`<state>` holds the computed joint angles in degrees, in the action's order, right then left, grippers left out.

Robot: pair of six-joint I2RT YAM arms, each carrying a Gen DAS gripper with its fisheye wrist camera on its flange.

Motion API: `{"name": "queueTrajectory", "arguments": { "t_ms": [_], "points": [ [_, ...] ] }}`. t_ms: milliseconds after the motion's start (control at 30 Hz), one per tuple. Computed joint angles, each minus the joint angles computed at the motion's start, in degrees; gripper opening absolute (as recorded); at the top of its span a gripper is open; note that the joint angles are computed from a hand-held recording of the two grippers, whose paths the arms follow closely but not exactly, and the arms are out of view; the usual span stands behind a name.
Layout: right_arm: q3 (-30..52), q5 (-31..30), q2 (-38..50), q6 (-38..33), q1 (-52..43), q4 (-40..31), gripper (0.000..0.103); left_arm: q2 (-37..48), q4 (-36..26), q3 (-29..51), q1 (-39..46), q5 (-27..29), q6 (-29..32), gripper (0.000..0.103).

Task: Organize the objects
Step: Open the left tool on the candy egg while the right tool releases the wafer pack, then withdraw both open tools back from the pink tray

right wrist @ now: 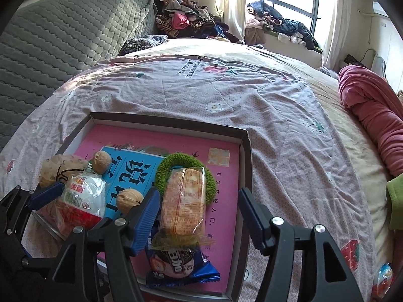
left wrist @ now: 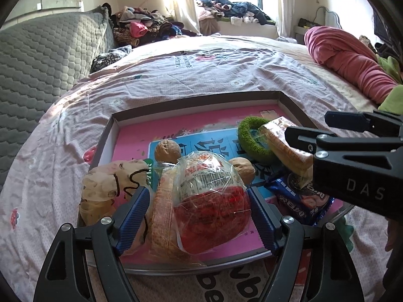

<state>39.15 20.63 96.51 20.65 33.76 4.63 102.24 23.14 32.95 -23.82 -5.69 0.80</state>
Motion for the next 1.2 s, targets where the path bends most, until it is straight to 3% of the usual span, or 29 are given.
{"name": "queueTrajectory", "arguments": {
  "t_ms": [567,667,733,867,1067,1200],
  "points": [
    [-0.56,0.65,-0.53,0.84,1.38,-0.88,0.064,1.78,3.36,-2.55,-0.33,-0.58,0.28,0.081],
    [-0.55,0.76,-0.55,0.81,1.51,-1.13,0.064,1.88,3.76,-2.78,-0.33,-0.46,0.11,0.083],
    [-0.53,0.78,-0.70,0.89,1.59,-1.37,0.065,1.71,3.59,-2.86,-0.29,-0.39,0.03,0.091],
    [-0.84,0.78,-1.38,1.01,1.64,-1.56,0.071,0.51,3.64,-3.46,-0.50,-0.77,0.25,0.091],
    [-0.93,1.71,-4.16,1.61,2.49,-4.20,0.072,-2.35,1.15,-3.58,-0.70,-1.22,-0.06,0.091],
    [-0.83,2.89,-6.80,2.07,3.49,-6.58,0.080,-3.87,-1.66,-3.09,-0.53,-1.23,-0.08,0.091]
  ]
}}
